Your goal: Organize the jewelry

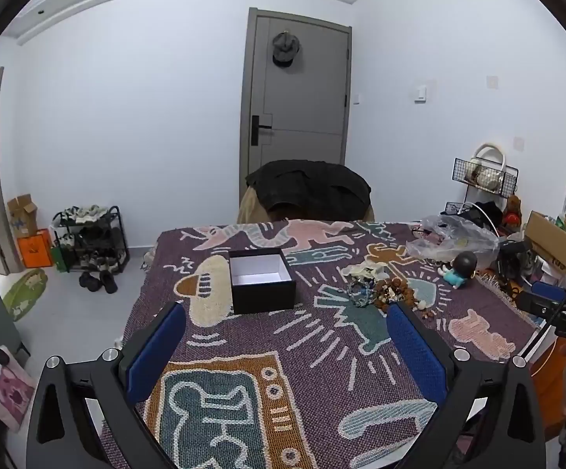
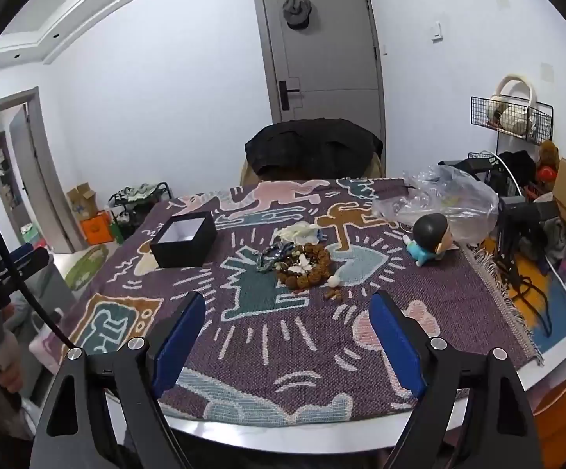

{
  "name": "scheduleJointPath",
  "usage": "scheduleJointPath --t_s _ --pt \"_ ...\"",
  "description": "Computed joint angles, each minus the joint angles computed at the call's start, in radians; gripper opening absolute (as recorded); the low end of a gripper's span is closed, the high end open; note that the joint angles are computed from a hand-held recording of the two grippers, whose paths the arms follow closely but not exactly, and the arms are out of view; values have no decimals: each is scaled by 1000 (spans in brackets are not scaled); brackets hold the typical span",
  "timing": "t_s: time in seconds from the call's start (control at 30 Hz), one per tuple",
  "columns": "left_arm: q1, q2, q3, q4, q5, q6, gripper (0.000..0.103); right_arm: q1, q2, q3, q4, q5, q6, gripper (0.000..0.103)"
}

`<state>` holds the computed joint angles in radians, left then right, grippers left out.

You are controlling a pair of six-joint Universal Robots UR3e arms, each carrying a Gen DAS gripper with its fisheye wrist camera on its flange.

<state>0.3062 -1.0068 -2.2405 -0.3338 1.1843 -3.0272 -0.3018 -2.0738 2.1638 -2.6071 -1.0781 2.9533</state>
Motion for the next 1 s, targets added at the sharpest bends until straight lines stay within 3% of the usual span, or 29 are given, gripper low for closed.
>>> scheduleJointPath --t_s 0.13,0.2,0.3,0.4,1.0 --pt "10 6 -2 -9 -21 -7 103 31 59 -33 -26 -26 15 85" --pt "14 14 -2 -18 -25 0 103 -8 -7 27 -23 3 2 85" --pt "-61 -14 16 6 43 -25 103 -7 -4 24 -25 3 2 85" --pt "-65 -47 20 30 48 -22 103 3 -2 30 -47 -7 9 85" --pt "-32 -5 12 -8 11 -7 103 2 -6 34 -71 10 10 85"
